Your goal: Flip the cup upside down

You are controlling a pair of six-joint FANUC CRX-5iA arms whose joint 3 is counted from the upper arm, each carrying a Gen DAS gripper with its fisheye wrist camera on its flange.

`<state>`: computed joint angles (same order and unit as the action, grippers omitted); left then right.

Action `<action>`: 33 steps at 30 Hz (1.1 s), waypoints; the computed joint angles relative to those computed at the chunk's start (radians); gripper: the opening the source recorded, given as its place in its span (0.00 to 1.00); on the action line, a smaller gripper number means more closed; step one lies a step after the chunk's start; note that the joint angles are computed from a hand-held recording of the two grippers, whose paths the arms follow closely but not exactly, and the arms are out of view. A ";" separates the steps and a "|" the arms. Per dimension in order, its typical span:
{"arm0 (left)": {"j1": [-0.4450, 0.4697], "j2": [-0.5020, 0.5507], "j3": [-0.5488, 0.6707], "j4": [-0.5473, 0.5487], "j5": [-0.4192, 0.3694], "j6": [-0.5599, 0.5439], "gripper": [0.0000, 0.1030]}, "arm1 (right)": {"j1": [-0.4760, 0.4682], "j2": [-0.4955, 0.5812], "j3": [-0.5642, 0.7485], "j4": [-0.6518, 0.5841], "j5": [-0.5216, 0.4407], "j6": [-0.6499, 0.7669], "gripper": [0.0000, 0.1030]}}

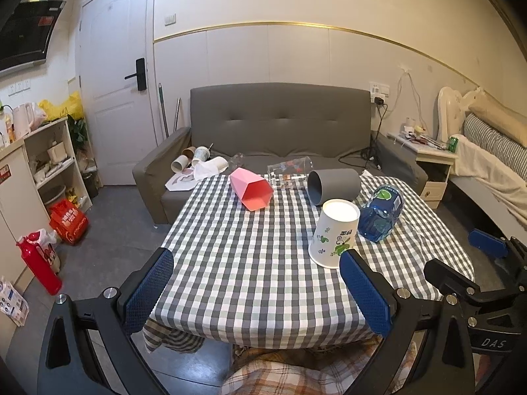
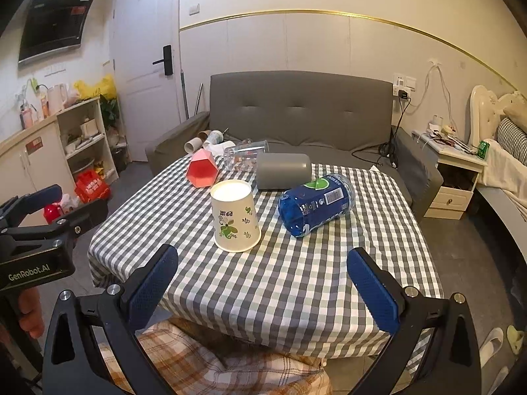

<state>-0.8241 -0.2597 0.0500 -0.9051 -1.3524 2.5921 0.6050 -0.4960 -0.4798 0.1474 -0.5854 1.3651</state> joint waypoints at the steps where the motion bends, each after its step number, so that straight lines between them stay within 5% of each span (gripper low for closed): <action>1: 0.000 0.000 0.000 0.001 0.001 0.000 1.00 | 0.000 0.001 0.000 0.001 -0.001 -0.001 1.00; 33: 0.000 0.009 0.006 0.003 -0.003 -0.003 1.00 | 0.007 0.011 0.006 -0.002 -0.030 0.000 1.00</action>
<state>-0.8243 -0.2502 0.0562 -0.9023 -1.3551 2.5893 0.6118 -0.4850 -0.4741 0.1453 -0.6150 1.3654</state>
